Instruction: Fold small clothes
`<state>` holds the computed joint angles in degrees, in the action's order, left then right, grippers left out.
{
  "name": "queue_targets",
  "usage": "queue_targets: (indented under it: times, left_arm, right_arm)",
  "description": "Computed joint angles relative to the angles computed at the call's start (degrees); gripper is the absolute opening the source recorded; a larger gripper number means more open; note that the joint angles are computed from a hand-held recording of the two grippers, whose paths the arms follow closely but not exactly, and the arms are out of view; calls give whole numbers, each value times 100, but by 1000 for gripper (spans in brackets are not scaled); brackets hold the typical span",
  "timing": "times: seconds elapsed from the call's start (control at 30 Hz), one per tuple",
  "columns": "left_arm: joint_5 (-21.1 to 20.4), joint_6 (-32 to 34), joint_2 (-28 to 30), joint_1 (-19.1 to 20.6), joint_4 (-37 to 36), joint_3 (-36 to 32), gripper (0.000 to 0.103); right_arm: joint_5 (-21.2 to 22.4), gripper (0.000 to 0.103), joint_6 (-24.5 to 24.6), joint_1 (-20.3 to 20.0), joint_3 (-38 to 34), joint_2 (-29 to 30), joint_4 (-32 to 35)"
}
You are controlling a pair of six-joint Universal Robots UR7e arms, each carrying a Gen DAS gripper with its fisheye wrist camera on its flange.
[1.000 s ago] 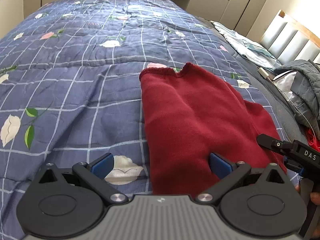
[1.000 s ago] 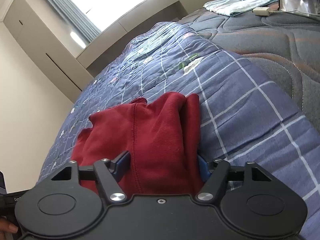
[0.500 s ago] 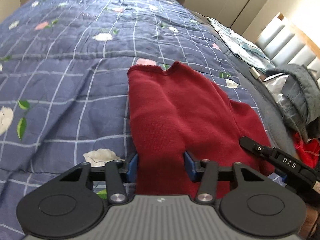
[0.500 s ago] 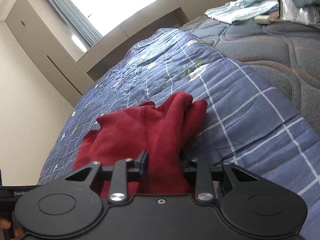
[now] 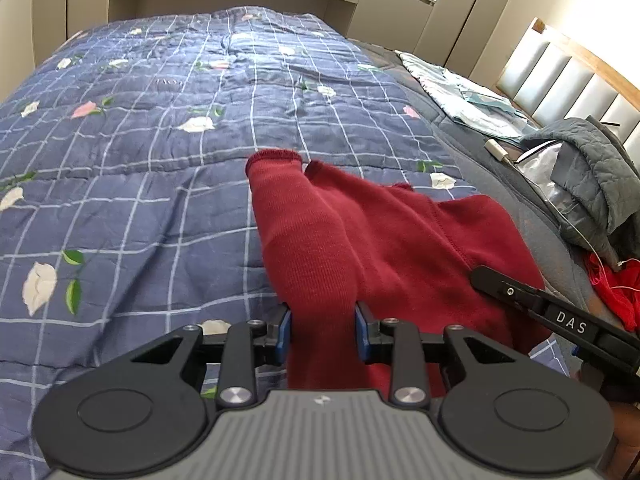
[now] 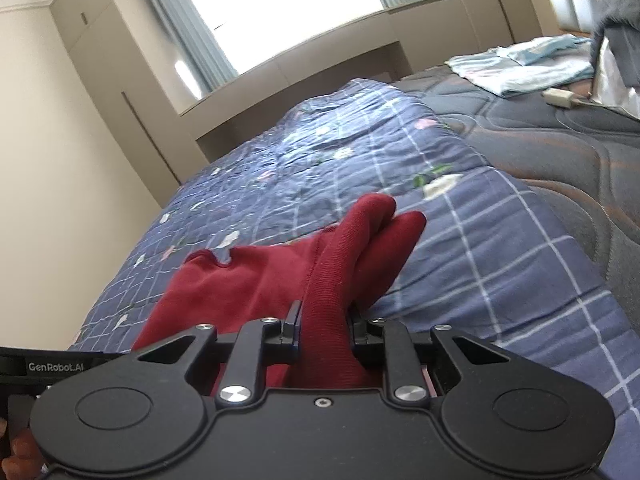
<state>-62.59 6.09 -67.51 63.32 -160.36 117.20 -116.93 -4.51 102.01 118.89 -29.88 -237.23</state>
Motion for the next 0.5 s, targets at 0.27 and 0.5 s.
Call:
queue_targets:
  times: [0.27,0.5]
  left_arm:
    - [269,130,-482,53,59,86,34]
    - [590,347,-939,349,89,42,34]
  right_arm:
    - [170,21,56,340,-508,289,337]
    - [291,21,330,680,-1280,799,941]
